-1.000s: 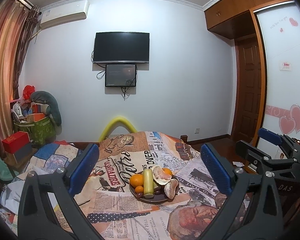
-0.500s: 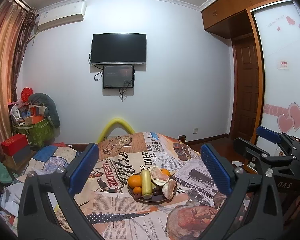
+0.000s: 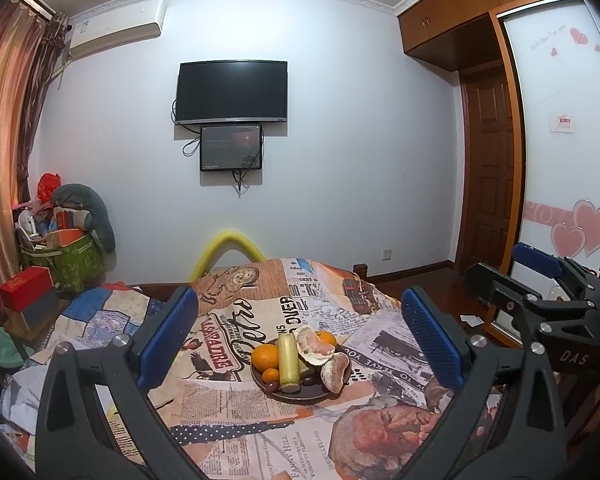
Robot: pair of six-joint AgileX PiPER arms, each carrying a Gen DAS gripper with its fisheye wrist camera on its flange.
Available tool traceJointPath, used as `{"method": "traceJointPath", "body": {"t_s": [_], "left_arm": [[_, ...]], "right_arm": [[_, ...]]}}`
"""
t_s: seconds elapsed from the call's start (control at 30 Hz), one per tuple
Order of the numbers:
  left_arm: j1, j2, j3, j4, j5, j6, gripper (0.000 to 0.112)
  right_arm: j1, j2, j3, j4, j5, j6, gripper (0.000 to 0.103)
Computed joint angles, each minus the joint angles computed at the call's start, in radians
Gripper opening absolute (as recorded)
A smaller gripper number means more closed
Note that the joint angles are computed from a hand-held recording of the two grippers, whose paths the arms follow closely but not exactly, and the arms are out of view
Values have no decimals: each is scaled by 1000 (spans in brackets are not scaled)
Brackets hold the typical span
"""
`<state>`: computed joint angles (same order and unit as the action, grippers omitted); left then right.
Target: Organize fruits
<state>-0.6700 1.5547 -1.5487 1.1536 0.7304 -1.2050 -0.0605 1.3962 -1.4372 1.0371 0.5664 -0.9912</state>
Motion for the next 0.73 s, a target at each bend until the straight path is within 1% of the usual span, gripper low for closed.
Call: {"method": "traceJointPath", "body": {"t_s": [0.47,0.73], "left_arm": [[5,-7,9,-1,-12,-22,103],[13,3,3,-11,-15,-19,103]], "right_arm": [[-8,0,4,13,3,-9,103],[-2,13,-5,-7,7,6,103]]}}
